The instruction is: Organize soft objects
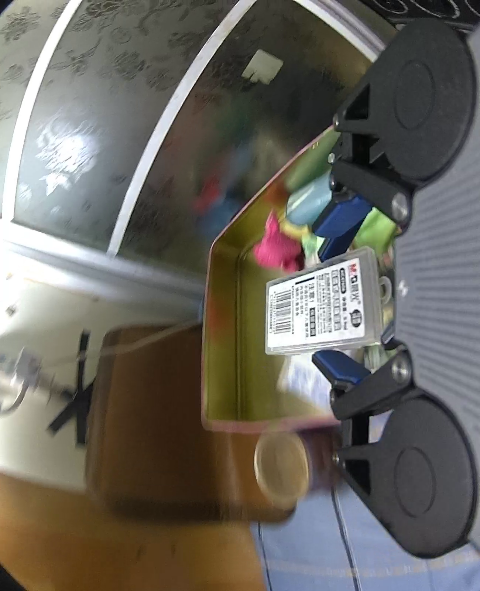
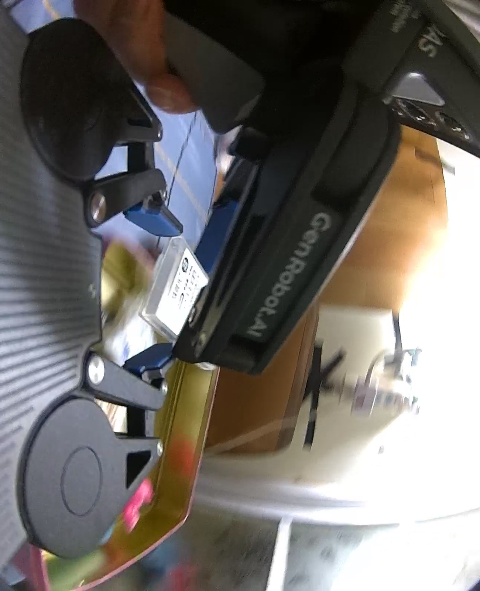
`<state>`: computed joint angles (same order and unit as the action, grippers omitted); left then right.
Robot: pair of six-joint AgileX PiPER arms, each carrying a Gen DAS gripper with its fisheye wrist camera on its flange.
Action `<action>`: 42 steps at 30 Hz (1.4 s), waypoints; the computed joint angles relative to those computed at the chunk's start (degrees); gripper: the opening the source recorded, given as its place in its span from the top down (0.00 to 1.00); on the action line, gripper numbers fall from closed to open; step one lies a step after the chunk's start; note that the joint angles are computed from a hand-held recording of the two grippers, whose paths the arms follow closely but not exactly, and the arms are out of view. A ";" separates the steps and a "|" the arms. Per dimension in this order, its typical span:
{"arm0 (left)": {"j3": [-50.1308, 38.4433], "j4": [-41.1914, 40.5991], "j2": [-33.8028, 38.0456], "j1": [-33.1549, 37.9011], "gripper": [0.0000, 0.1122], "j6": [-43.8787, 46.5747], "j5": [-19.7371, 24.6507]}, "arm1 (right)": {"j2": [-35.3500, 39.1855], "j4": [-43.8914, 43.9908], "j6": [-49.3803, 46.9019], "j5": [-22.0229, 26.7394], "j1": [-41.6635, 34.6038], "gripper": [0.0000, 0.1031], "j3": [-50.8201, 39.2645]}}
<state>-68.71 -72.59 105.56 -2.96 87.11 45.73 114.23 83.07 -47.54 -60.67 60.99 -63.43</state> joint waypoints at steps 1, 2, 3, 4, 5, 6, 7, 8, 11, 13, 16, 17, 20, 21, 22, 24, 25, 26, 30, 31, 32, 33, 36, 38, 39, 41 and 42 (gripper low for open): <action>-0.41 -0.14 0.78 -1.33 0.37 -0.15 -0.44 | -0.49 0.45 1.12 -0.46 -0.40 0.36 1.47; -0.84 -0.20 1.58 -2.55 0.31 -0.16 -1.41 | -0.70 1.14 1.74 -0.48 -0.92 0.36 2.25; -0.62 -0.39 1.71 -4.17 0.28 -0.03 -3.79 | -0.20 2.41 2.10 -0.46 -1.52 0.35 1.98; 0.23 -1.48 1.35 -4.98 0.27 1.30 -5.64 | -0.42 3.19 3.03 -0.12 -2.35 0.33 2.84; 1.09 -2.74 0.93 -5.18 0.26 2.89 -6.50 | -0.50 4.72 3.44 0.41 -3.13 0.26 3.17; 1.76 -3.98 0.55 -4.62 0.26 4.25 -5.83 | -0.60 5.19 5.06 0.39 -3.35 0.25 3.85; 2.12 -4.89 0.24 -3.49 0.23 5.16 -4.36 | -1.12 4.37 8.01 0.59 -3.51 0.25 5.53; 2.62 -5.84 -0.31 -2.23 0.21 5.89 -3.23 | -1.54 3.11 10.96 0.92 -3.66 0.25 7.04; 4.48 -8.89 -2.08 2.17 0.18 8.75 -0.34 | -1.26 1.34 14.84 0.12 -3.23 0.25 7.87; 5.72 -10.35 -2.96 6.01 0.17 10.68 1.71 | -0.33 0.25 15.91 -1.07 -2.14 0.25 7.23; 7.91 -13.26 -3.75 11.48 0.16 15.12 2.58 | 1.71 -1.15 15.61 -2.51 0.09 0.25 3.92; 8.65 -14.56 -3.77 13.47 0.16 17.08 2.30 | 2.16 -2.28 15.30 -2.27 0.23 0.25 2.77; 8.95 -16.73 -2.39 19.60 0.14 19.67 2.09 | 4.26 -6.94 14.64 -0.87 0.66 0.25 -0.34; 8.65 -17.32 -1.52 21.48 0.13 19.99 1.71 | 5.41 -8.27 13.75 -0.43 1.11 0.25 -2.02; 8.06 -17.86 -0.52 23.14 0.13 20.34 1.00 | 6.45 -9.47 12.74 0.34 1.31 0.25 -3.64; 7.52 -20.72 1.22 25.36 0.13 22.88 -2.91 | 8.91 -10.81 9.38 2.98 1.44 0.25 -8.08; 7.20 -21.72 2.02 26.69 0.13 23.93 -4.25 | 9.82 -10.41 6.94 4.41 1.61 0.25 -10.29; 6.42 -22.65 3.35 27.85 0.13 24.72 -5.21 | 10.80 -9.65 4.30 5.82 1.83 0.25 -12.61; 2.65 -25.45 8.75 30.36 0.13 26.93 -8.84 | 14.94 -7.91 -2.32 9.96 0.84 0.25 -20.79; 1.62 -25.23 10.10 30.81 0.13 26.59 -9.35 | 15.47 -7.71 -3.01 10.92 0.25 0.25 -22.00; 0.60 -23.99 11.35 31.38 0.13 25.14 -9.34 | 16.01 -7.38 -3.45 11.53 -0.12 0.25 -23.11; -0.61 -22.46 12.73 31.68 0.13 23.03 -9.13 | 17.02 -6.63 -4.33 12.21 -0.71 0.25 -24.87; -3.70 -18.06 15.83 31.94 0.15 17.50 -8.28 | 19.23 -1.96 -7.88 13.60 -0.86 0.25 -28.63; -2.96 -19.22 15.73 32.96 0.13 19.45 -6.17 | 19.16 0.84 -10.23 15.57 -1.31 0.25 -29.64; -2.41 -19.81 15.47 32.84 0.13 20.70 -6.23 | 18.99 1.10 -9.87 15.62 -1.32 0.25 -29.32; -0.17 -22.33 14.40 32.32 0.13 25.18 -6.47 | 18.41 0.64 -7.86 16.06 -1.60 0.24 -28.19; 0.78 -23.74 13.95 32.26 0.13 27.45 -6.34 | 18.33 0.56 -6.65 16.03 -1.47 0.23 -27.74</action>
